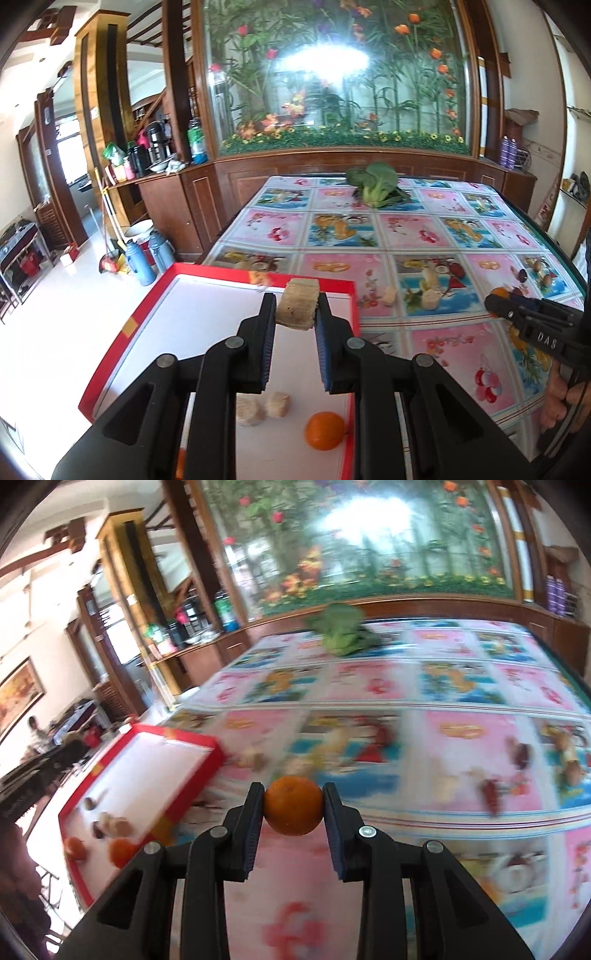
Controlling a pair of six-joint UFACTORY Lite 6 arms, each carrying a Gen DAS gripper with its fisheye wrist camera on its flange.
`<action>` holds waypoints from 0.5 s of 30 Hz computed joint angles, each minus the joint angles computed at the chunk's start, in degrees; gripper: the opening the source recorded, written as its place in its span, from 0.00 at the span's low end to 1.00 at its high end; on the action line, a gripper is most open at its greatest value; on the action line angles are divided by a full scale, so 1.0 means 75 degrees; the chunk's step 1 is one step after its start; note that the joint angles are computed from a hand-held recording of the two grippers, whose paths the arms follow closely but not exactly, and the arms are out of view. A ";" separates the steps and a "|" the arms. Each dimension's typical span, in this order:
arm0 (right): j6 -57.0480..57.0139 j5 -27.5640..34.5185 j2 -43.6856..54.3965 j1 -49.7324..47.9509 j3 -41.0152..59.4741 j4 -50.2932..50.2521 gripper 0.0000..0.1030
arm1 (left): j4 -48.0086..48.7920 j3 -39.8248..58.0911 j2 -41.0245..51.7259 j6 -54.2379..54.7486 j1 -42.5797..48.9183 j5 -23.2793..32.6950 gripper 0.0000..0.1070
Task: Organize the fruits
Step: 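Carry the beige chunk and the orange over the tray with both tools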
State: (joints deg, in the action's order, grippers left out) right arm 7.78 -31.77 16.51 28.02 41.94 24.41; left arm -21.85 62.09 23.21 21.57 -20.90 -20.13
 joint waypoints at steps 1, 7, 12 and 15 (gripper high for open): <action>-0.0026 0.0121 0.0202 0.0215 0.0331 0.0011 0.30 | 0.0084 -0.0046 -0.0008 -0.0084 0.0110 -0.0012 0.21; -0.1231 0.0916 0.1307 0.1242 0.2237 0.0858 0.30 | 0.0899 -0.0195 0.0034 -0.0865 0.0713 -0.0045 0.21; -0.2398 0.1438 0.2080 0.1634 0.3556 0.1729 0.30 | 0.1664 -0.0216 0.0141 -0.1591 0.1197 -0.0036 0.21; -0.3405 0.1853 0.2631 0.1607 0.4474 0.2597 0.30 | 0.2394 -0.0087 0.0289 -0.2283 0.1617 0.0093 0.21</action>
